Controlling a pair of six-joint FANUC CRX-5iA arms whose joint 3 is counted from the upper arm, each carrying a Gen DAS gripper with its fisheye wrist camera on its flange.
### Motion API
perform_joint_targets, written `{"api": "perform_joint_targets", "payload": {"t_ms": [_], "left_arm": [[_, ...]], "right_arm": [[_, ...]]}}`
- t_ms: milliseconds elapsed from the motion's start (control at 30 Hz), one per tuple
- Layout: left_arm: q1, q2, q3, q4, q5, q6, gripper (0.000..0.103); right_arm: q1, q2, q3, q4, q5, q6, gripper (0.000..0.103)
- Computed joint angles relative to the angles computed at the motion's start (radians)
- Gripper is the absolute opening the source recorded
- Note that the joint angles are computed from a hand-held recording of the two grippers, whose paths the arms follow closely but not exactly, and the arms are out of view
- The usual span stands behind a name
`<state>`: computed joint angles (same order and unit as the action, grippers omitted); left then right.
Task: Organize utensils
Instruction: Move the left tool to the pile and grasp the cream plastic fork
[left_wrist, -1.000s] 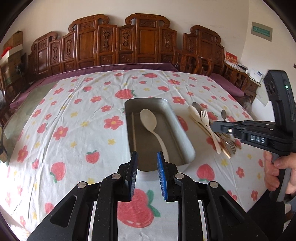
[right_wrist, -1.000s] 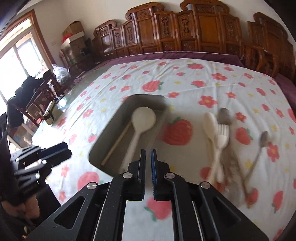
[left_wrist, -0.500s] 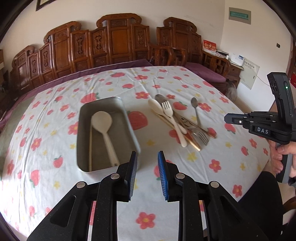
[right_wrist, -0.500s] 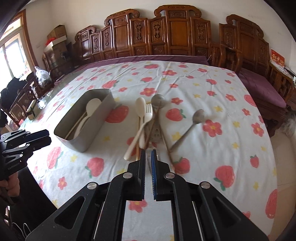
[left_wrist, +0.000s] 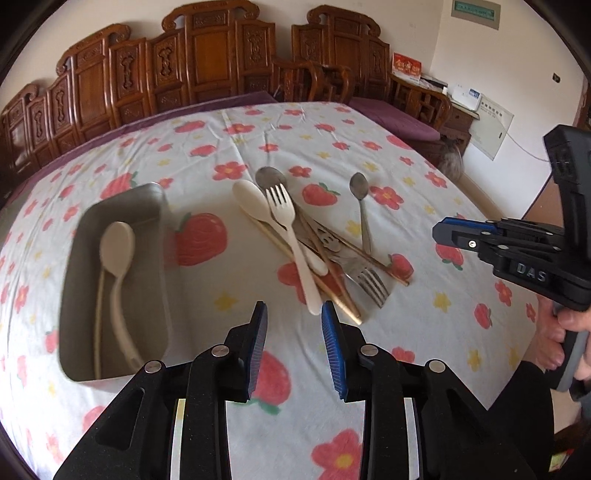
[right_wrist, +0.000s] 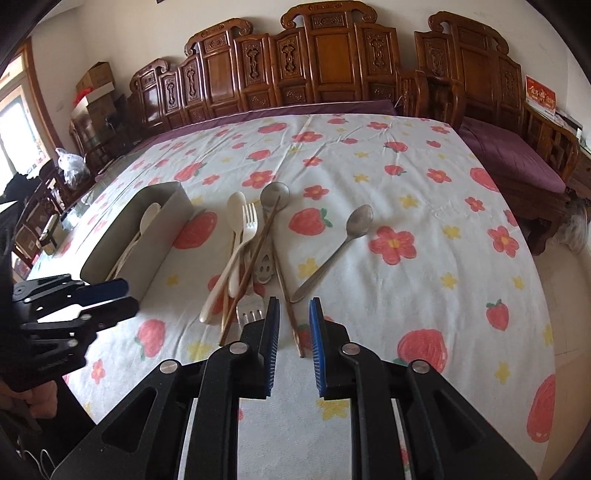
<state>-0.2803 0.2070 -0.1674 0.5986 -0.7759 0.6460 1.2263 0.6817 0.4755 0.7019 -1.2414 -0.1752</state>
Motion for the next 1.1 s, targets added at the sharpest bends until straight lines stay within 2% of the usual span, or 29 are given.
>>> {"api": "perform_joint_targets", "payload": {"t_ms": [267,500,567,667,933,1067,1100], "left_arm": [[-0.055,0.112,0.123,-0.126,-0.041,0.147,0.029],[-0.082,0.159,0.201,-0.245,-0.059,0.254,0.029],[-0.096,0.172,0.234,-0.304,-0.069,0.294,0.027],[-0.115,0.188,0.279,-0.395,-0.080,0.352,0.020],[-0.142,0.213,0.341,-0.478,-0.104,0.398,0.019],[-0.145,0.224,0.356,-0.480,-0.103,0.415,0.018],[-0.141,0.224,0.350,-0.462,-0.104,0.404,0.011]], "right_arm": [[-0.003,-0.019,-0.037,-0.003,0.034,-0.032,0.018],[-0.005,-0.037,-0.067,0.011,0.061,-0.059,0.018],[-0.003,-0.046,-0.079,0.026,0.062,-0.068,0.018],[-0.002,-0.069,-0.113,0.051,0.077,-0.111,0.018],[0.000,-0.072,-0.114,0.055,0.085,-0.111,0.018],[0.001,-0.066,-0.105,0.040,0.076,-0.095,0.018],[0.002,-0.066,-0.106,0.038,0.074,-0.095,0.018]]}}
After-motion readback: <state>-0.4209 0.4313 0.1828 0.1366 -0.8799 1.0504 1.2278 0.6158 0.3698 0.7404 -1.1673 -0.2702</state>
